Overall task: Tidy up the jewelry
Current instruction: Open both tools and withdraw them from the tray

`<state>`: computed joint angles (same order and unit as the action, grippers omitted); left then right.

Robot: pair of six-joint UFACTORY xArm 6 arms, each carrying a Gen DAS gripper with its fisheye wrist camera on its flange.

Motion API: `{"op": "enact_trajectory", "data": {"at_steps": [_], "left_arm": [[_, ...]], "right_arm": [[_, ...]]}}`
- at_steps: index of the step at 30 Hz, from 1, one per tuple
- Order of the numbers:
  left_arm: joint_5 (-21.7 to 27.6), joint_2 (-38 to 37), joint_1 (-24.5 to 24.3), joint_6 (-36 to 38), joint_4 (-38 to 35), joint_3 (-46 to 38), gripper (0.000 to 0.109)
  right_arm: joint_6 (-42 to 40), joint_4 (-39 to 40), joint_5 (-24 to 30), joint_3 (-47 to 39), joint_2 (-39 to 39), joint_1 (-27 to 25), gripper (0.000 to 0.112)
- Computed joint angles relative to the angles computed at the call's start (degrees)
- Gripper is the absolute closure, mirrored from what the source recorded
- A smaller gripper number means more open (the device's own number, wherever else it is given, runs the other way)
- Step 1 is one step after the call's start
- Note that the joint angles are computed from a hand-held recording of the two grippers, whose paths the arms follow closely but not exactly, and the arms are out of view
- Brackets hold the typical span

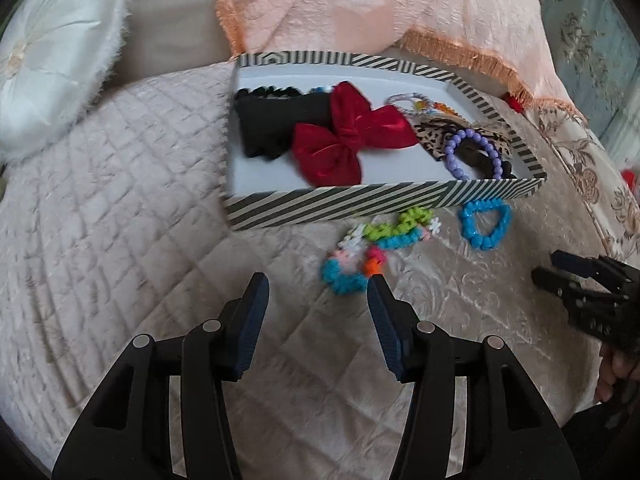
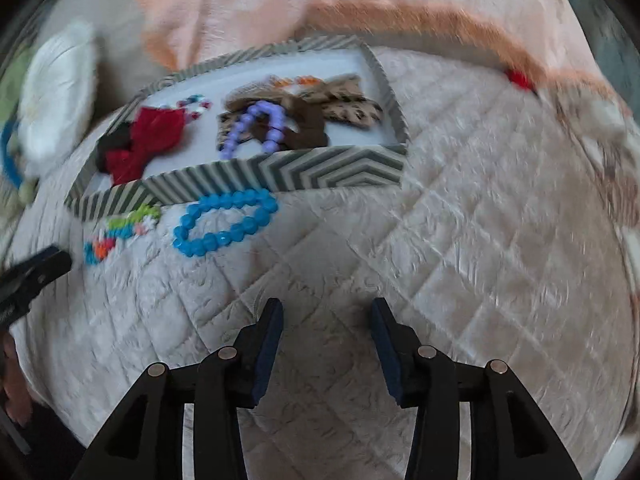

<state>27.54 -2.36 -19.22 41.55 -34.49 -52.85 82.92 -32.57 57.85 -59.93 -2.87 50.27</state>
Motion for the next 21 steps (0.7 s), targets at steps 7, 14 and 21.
{"op": "enact_trajectory", "data": {"at_steps": [7, 14, 21], "left_arm": [[-3.97, 2.98, -2.32, -0.32, -2.85, -1.66, 0.058], [-6.13, 5.98, -2.38, -8.51, 4.14, -3.06, 0.057], [-2.14, 4.55, -2.27, -4.35, 6.24, -2.72, 0.052]], "right_arm": [[-2.3, 0.05, 1.14, 0.21, 0.48, 0.59, 0.033], [-4.23, 2.06, 1.26, -0.14, 0.67, -0.87, 0.027], [-3.89, 2.01, 1.34, -0.38, 1.05, -0.69, 0.026]]}}
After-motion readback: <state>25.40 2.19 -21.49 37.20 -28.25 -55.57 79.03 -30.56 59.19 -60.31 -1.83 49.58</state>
